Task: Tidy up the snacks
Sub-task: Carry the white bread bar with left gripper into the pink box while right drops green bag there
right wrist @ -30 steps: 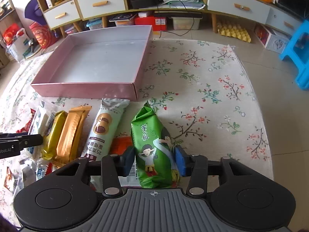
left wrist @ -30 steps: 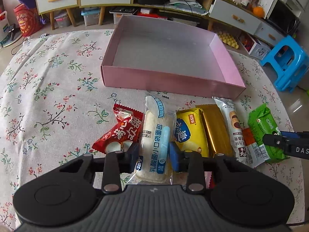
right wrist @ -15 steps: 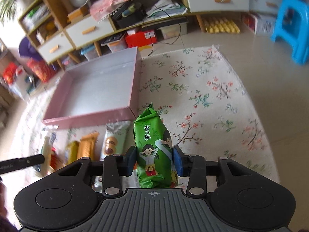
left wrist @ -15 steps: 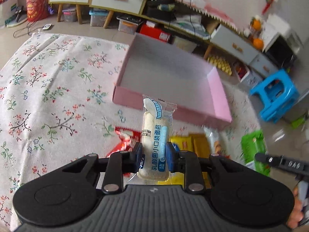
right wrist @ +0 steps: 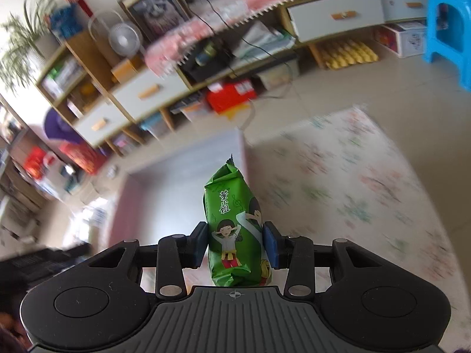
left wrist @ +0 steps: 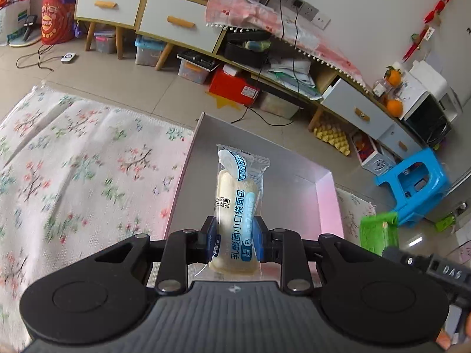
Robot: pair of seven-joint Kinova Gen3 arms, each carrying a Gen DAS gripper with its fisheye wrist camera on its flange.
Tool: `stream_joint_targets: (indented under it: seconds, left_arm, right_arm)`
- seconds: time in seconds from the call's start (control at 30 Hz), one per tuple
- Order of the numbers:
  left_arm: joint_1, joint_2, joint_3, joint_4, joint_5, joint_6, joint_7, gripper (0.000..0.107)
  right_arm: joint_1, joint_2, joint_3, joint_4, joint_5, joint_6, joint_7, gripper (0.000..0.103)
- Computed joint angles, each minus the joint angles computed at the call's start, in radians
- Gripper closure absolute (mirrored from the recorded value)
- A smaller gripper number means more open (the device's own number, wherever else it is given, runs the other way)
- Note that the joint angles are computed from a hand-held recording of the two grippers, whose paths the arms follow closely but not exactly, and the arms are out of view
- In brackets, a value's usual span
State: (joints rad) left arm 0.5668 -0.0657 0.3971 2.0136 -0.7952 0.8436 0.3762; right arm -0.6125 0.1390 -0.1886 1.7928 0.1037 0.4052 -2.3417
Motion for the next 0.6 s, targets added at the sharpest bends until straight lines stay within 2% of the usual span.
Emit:
stream_joint_targets:
  seconds: [0.1, 0.2, 0.3, 0.43, 0.5, 0.57, 0.6]
  left_arm:
    - [0.001, 0.034, 0.003, -0.014, -0.064, 0.023, 0.003, 0.084]
    - [0.017, 0.062, -0.031, -0.033, -0.04, 0.047, -0.045, 0.084]
    - [0.032, 0.07, -0.049, -0.02, -0.043, 0.051, -0.044, 0.084]
    - [0.045, 0.075, -0.064, -0.028, -0.01, 0.083, -0.064, 0.082]
    - [0.055, 0.07, -0.061, -0.027, -0.01, 0.11, -0.042, 0.079]
    - [0.062, 0.065, -0.056, -0.03, -0.008, 0.126, -0.051, 0.073]
    - [0.064, 0.059, -0.054, -0.032, -0.004, 0.131, -0.06, 0.065]
  right_arm:
    - [-0.079, 0.075, 0.068, -0.086, 0.051, 0.043, -0.052, 0.064]
    - [-0.092, 0.123, 0.069, -0.119, 0.119, 0.031, -0.128, 0.064]
    - [-0.102, 0.147, 0.075, -0.122, 0.121, -0.006, -0.128, 0.064]
    - [-0.191, 0.171, 0.14, -0.149, 0.216, 0.047, -0.187, 0.062]
    - [-0.208, 0.176, 0.153, -0.151, 0.245, 0.066, -0.23, 0.061]
    - [-0.187, 0.173, 0.136, -0.15, 0.234, 0.076, -0.234, 0.06]
    - [-0.174, 0.167, 0.127, -0.146, 0.225, 0.078, -0.232, 0.055]
